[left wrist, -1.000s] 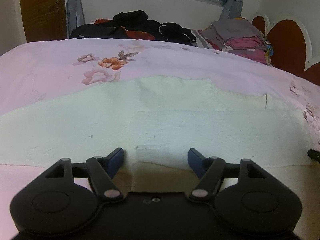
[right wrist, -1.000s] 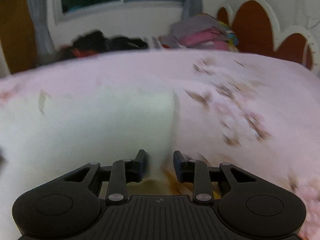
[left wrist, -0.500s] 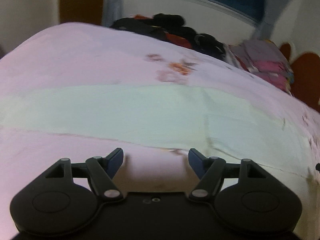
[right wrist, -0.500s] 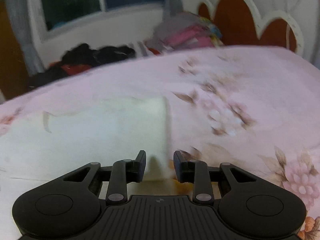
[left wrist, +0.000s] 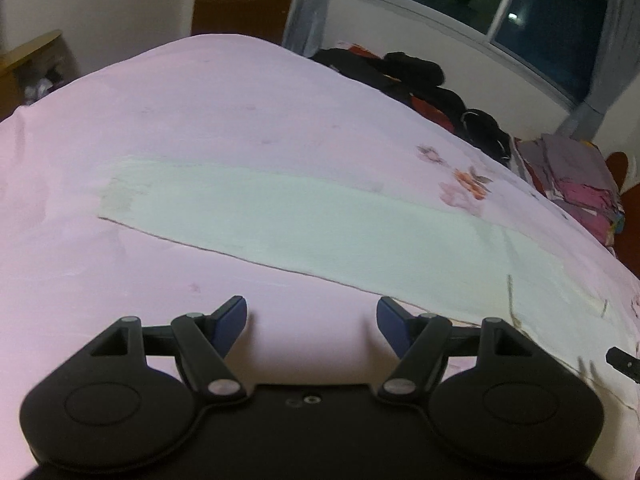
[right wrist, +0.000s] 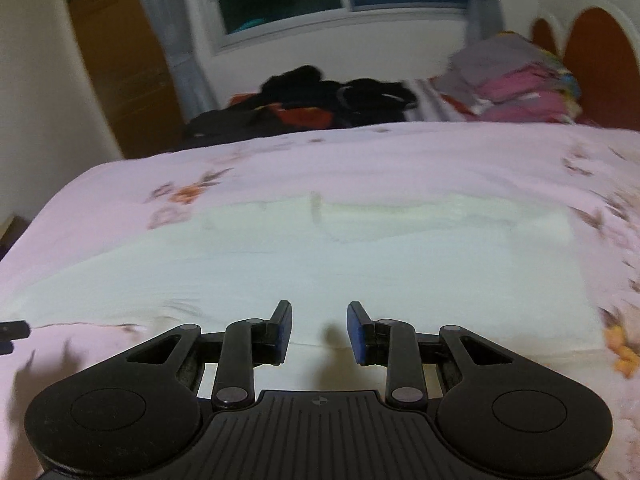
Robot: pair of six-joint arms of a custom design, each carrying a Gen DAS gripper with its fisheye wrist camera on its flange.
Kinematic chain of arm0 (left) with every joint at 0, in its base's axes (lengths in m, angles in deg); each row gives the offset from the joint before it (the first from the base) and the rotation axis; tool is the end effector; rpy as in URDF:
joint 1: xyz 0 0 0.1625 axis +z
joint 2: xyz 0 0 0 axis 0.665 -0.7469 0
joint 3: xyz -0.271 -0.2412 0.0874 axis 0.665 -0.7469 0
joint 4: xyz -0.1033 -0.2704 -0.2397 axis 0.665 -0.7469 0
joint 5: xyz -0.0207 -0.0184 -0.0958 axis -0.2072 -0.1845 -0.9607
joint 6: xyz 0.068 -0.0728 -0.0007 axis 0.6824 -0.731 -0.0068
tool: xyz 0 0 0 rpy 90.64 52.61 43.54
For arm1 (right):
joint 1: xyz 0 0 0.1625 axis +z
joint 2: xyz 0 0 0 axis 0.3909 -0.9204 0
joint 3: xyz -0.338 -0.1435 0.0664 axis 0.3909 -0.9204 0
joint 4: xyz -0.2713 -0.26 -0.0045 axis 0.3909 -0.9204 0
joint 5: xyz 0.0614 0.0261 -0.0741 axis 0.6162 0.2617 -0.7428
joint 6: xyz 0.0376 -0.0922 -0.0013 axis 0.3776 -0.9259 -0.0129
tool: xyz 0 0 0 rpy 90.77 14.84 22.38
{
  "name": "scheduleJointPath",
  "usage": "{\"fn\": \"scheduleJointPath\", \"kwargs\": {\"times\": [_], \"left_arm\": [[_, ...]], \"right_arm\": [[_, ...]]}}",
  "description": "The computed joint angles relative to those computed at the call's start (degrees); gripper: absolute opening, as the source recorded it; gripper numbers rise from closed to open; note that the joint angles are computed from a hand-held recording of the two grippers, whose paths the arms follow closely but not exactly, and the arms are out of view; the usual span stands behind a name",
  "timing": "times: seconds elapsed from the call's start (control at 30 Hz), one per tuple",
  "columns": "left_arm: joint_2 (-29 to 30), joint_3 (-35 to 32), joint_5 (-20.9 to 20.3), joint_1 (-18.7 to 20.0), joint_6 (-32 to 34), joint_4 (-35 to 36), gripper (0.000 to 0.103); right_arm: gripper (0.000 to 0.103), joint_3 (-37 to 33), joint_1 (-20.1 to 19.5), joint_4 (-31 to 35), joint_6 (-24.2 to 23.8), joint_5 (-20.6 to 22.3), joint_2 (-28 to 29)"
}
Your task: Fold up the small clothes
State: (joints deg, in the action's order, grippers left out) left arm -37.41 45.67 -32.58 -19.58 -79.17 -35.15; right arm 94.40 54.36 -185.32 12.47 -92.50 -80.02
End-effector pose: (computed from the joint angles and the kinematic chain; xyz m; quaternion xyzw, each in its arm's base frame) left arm -0.3656 -0.3813 0.0673 -0.1567 0.8161 -0.4414 0.3384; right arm 0.0232 -0.4946 0.4292 0.2541 -0.9079 0.2872 0.1690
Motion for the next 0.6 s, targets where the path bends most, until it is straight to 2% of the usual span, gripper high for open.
{"fn": "scheduleJointPath", "kwargs": {"times": [0.33,0.6], "left_arm": [[-5.4,5.6,-0.8,1.1,-4.1,0.0,0.071],[-11.1,12.1,-0.2,2.1,-9.1,-2.7,0.072]], "right_arm": [[0.031,2.0,7.2,-3.8,2.0,-3.1,5.7],[0.031,2.3,9.1,-7.6,3.3,-7.1,10.5]]}}
